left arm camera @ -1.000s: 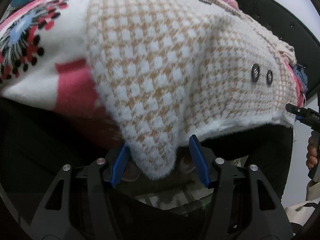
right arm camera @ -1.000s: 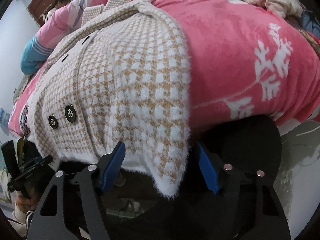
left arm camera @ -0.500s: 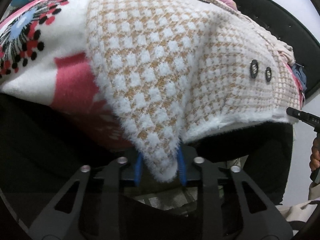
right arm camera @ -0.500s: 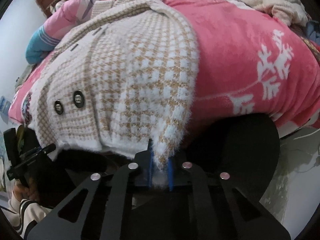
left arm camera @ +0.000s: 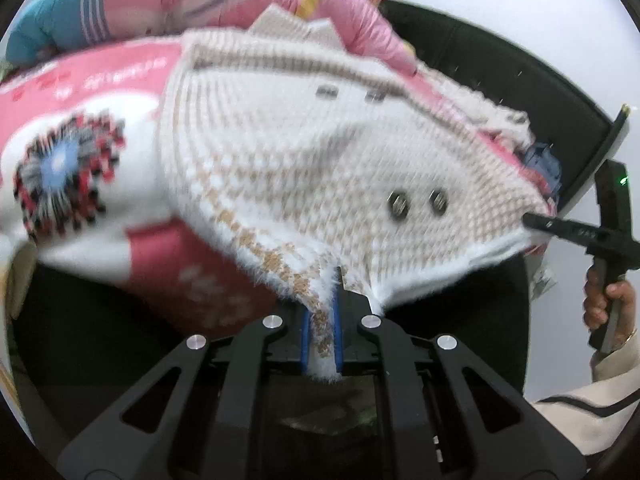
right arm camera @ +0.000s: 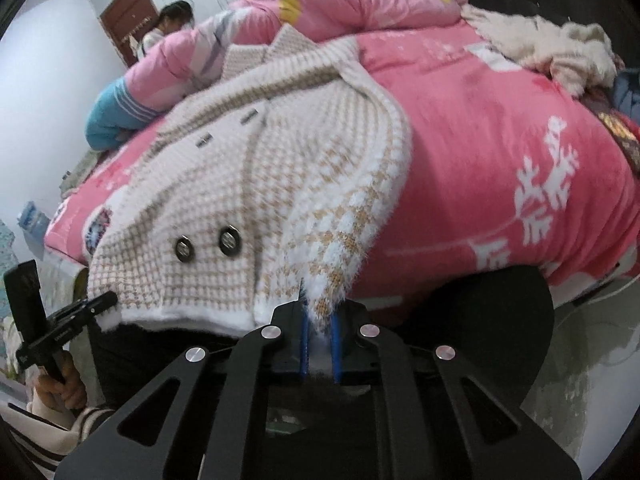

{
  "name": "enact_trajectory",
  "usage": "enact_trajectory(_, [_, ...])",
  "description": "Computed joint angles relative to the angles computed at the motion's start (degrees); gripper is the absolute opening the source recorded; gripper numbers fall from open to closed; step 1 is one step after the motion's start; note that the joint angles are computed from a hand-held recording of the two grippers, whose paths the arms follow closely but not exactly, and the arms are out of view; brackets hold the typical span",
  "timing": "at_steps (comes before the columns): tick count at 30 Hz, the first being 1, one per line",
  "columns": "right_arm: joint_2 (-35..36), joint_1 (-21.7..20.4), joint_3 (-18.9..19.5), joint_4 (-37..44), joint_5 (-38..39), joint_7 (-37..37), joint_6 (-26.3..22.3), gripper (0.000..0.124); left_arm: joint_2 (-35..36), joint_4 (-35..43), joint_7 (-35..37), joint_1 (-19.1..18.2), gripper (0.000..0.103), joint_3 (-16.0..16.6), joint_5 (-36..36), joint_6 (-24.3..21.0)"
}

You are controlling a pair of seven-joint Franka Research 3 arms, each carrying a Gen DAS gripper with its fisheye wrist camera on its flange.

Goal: Fold large clothes

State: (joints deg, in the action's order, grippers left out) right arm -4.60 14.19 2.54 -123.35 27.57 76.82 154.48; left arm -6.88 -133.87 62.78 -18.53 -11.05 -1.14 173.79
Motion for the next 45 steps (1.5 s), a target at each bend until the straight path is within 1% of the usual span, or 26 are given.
enact_trajectory(2, [0.15,0.06,0.46,0.63,-2.06,1.08,1.33,0.008,-0.88,0.21,2.18,-0.79,0.008,1.09,-1.52,1.17])
enact_trajectory(5, [0.57,0.41,0.49,2.05,-2.14,0.32,2.56,0.008,-0.43,2.59,1.53,0.41,0.008,0.56,0.75,1.45])
enact_trajectory(6, [0.74,0.53,0.46,2.77,-1.68,-0.16,2.95,0.008,-0.34,3.22,0.77,1.20,0.008,0.20,2.15,1.72])
enact_trajectory(8, [1.39,0.71,0.26,4.33,0.19,-1.73,3.64,0.008,-0.21,3.82,0.72,1.44,0.007,0.41,2.66,2.20])
enact_trajectory(11, [2.51,0.82,0.17,6.76,3.01,-3.48,4.14,0.008,0.59,5.15,3.42,0.31,0.007,2.10,-0.09,3.64])
enact_trajectory(13, [3.38,0.82,0.31,8.50,4.51,-4.19,4.61,0.008,1.48,6.47,4.36,0.26,0.007,2.51,-1.41,4.57])
enact_trajectory(15, [4.63,0.80,0.52,10.47,5.32,-4.60,4.97,0.008,2.27,7.71,2.90,1.66,0.007,1.73,-0.07,4.94])
enact_trajectory(17, [6.26,0.70,0.74,12.75,5.63,-4.91,4.92,0.008,3.26,9.11,2.56,2.40,0.007,1.61,-0.04,4.99])
enact_trajectory(21, [9.57,0.57,1.20,17.20,3.60,-3.41,4.57,0.008,5.14,11.43,6.91,2.80,0.007,1.93,-5.23,5.24])
enact_trajectory(24, [12.34,0.50,1.52,20.92,2.18,-2.45,4.44,0.008,6.57,13.09,6.77,4.53,0.007,1.19,-5.19,5.48])
enact_trajectory(26, [14.55,0.35,1.74,23.95,1.44,-2.00,4.01,0.008,7.66,14.41,5.44,5.83,0.007,0.77,-3.94,5.47])
enact_trajectory(28, [17.48,0.24,1.89,27.97,0.53,-1.19,3.08,0.008,8.91,15.86,7.60,7.33,0.007,-0.25,-6.57,5.45])
enact_trajectory(30, [20.20,0.15,2.03,31.75,-0.37,-0.36,2.22,0.008,10.22,17.53,8.58,8.80,0.007,-1.09,-7.91,4.95])
enact_trajectory(35, [28.23,0.17,2.42,42.86,-2.74,1.57,-0.51,0.008,14.50,22.84,8.08,12.19,0.007,-2.46,-7.44,2.89])
enact_trajectory(38, [34.45,0.47,2.27,51.39,-4.59,3.41,-3.12,0.008,17.70,26.86,7.95,14.16,0.007,-3.31,-7.22,0.09])
enact_trajectory(40, [38.47,0.81,1.86,56.90,-6.07,5.24,-4.94,0.008,20.24,30.06,7.10,14.83,0.007,-3.21,-6.43,-2.67])
enact_trajectory(43, [45.12,1.85,0.02,65.95,-9.61,9.69,-8.40,0.008,23.62,34.32,4.96,15.03,0.008,-2.53,-4.80,-6.62])
enact_trajectory(45, [49.00,2.10,-0.85,71.14,-11.65,12.48,-10.49,0.008,25.38,36.51,3.81,15.09,0.010,-2.23,-3.75,-8.61])
